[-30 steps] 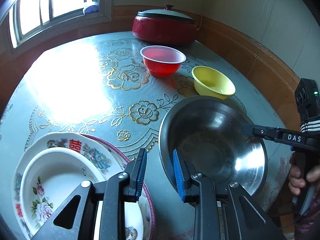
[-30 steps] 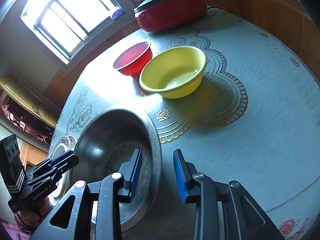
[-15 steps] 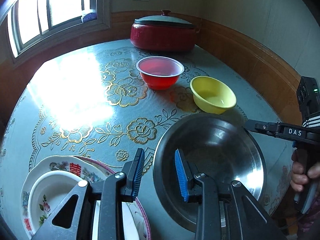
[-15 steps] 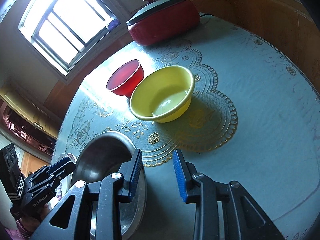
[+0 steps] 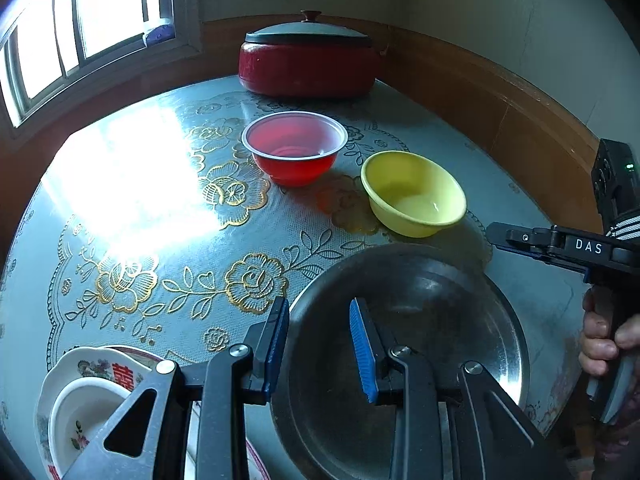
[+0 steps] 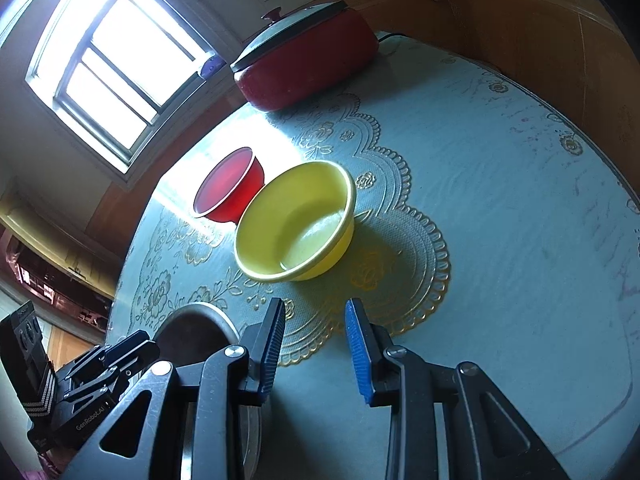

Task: Organize plates and bowls
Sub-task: 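Open the left tool and release the steel bowl, then move the left tool to the yellow bowl and grasp its rim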

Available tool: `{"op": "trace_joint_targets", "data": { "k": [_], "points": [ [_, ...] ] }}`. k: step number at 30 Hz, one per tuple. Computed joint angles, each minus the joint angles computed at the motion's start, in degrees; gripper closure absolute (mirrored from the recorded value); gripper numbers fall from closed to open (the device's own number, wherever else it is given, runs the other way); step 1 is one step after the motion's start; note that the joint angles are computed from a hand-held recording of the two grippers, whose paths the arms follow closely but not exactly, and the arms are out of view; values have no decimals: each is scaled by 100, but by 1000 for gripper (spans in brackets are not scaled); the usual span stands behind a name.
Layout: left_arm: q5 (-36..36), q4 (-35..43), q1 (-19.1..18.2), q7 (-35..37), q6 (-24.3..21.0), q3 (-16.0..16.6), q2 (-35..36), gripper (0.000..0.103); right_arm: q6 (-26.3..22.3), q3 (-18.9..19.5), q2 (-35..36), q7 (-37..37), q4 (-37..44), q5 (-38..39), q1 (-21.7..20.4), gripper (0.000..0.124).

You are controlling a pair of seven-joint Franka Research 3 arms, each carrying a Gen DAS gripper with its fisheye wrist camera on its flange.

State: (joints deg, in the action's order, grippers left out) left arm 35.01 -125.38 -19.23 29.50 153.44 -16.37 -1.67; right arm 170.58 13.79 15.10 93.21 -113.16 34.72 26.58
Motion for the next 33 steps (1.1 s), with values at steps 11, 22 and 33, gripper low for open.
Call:
{"op": "trace_joint_targets", "data": {
  "k": [11, 22, 33],
  "points": [
    [-268, 733, -66, 608, -68, 78, 629, 67, -168, 239, 235, -446, 432, 437, -367, 94],
    [-1064, 1552, -62, 1195, -21, 208, 1343, 67, -239, 128, 464, -568, 712, 818, -380, 94],
    [-2099, 2343, 93, 1981, 0, 118, 2074, 80, -226, -90, 871, 43, 1100, 129, -231, 110]
  ]
}}
